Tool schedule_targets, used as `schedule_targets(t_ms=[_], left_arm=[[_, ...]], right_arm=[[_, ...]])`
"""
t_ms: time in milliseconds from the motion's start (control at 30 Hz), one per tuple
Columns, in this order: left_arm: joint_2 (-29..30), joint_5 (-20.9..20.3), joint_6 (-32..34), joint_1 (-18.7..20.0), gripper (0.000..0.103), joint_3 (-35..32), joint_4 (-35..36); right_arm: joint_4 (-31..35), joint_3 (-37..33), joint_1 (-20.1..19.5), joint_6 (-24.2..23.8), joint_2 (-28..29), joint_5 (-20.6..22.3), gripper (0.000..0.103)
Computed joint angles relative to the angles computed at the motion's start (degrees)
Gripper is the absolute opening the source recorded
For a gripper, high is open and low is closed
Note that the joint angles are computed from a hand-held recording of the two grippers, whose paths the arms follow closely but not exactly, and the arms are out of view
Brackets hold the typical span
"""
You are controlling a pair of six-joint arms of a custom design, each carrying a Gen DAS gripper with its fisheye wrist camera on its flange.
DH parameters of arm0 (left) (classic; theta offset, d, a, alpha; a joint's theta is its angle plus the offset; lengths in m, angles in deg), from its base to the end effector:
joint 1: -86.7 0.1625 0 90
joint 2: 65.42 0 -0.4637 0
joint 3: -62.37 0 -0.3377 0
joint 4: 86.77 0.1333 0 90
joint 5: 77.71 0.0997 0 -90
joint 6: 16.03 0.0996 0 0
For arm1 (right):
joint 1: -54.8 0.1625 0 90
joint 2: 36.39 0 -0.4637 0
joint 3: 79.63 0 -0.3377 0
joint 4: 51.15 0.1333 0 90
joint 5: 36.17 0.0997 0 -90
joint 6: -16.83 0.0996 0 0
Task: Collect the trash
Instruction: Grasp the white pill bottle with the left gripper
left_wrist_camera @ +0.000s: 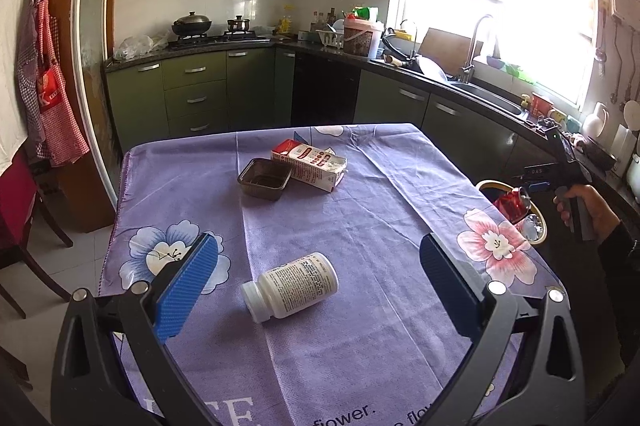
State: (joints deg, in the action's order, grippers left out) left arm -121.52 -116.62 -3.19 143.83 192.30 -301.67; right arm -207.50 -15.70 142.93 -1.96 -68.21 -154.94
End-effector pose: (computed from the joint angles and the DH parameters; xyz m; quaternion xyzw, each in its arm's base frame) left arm -0.0748 -0.5041 0.2613 0.1449 0.8224 -0.4507 0.3155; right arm 0.0588 -0.8139 0.2114 0.0639 -0.9264 0.2379 0.2847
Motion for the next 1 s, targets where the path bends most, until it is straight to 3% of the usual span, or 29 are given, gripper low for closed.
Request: schedule_targets(t_ms=[100,367,667,833,1000], left_arm=[[-0.1,-1.6,0.6,0.6,0.096,-0.3,1.3],[-0.9,-11.4,7.1,5.4,0.096,-2.8,9.9],[-0.9,-19.5,16.3,12.4,0.096,-10.7,26.7],[-1.7,-26.4,17.8,16.4,0.096,-17.1,40.5],[-1.9,-27.5,21.7,17.6,0.096,-20.6,49.1]], right_arm=[[-2.5,4.3,-0.1,0.1,-2.3,1.4,0.077],[-10.9,16.3,3.3,-5.5,-7.0,3.5,0.077],[-10.4,20.1,6.2,-8.2,-7.1,5.8,0.078],[-10.2,21.2,6.8,-8.0,-6.3,6.2,0.078],[-11.6,24.4,6.6,-7.1,-7.4,7.3,0.078]])
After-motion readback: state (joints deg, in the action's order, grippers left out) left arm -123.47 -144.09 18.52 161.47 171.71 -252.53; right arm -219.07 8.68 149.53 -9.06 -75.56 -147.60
